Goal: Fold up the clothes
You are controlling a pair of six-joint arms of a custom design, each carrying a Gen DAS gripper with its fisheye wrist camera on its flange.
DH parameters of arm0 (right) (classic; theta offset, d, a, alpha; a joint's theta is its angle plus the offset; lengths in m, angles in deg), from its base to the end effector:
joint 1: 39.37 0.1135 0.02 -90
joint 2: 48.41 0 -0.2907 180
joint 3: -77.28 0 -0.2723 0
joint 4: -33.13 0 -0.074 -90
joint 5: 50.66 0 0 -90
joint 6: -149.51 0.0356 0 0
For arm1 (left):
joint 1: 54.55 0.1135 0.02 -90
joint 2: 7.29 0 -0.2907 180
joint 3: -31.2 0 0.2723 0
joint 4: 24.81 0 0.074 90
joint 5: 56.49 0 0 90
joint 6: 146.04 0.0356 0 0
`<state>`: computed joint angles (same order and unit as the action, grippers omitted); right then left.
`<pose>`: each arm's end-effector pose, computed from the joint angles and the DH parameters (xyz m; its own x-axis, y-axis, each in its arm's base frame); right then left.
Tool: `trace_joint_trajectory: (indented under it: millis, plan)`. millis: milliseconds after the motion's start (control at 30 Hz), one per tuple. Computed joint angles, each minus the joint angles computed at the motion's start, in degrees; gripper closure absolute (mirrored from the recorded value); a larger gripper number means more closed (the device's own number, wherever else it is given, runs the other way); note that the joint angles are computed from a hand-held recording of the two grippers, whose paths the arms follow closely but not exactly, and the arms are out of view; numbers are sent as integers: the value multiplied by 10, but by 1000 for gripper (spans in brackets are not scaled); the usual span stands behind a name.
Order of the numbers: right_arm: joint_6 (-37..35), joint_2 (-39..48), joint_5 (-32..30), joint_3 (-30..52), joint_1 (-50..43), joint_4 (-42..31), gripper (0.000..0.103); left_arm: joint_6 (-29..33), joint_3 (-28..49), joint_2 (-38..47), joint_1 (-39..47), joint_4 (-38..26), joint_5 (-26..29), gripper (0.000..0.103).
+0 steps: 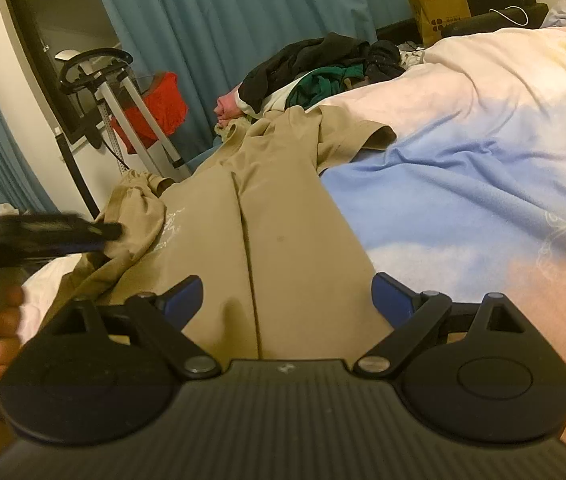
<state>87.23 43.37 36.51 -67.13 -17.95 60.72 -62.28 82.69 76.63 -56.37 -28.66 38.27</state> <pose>0.2570 0.1027 0.1254 -0.5829 0.2704 -0.7662 -0.1513 0.8904 0.4293 0.3070 -0.0127 0.1918 -0.5986 -0.0894 -0.7960 0.0336 0.9901 -0.1364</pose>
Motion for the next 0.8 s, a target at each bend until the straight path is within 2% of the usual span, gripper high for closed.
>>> trace_joint_trajectory:
  millis: [100,200,267,367,400,467,500,633,767,800]
  plan:
    - [-1,4,-1,0,-1,3,10,-22,-17,-19,39,30,10,50]
    - [-5,5,-2,-2,-2,6,10,-17,6,18,58,42,-3,53]
    - [-4,8,0,-2,-1,8,10,-11,27,56,60,59,-32,53]
    - [-6,13,0,0,-1,9,10,-28,58,97,71,58,-50,55]
    - [-8,15,0,1,-1,11,9,-38,63,103,77,57,-42,57]
    - [-12,22,0,4,0,14,8,-51,72,110,87,49,-29,92]
    - [-14,25,1,5,0,15,8,-55,79,112,91,36,-24,96]
    - [-20,33,0,7,-1,20,8,-58,88,77,133,1,9,99]
    - [-19,30,-2,3,-2,22,9,-77,121,14,235,-91,64,100]
    - [-20,29,-1,3,-2,21,9,-75,137,11,259,-110,58,100]
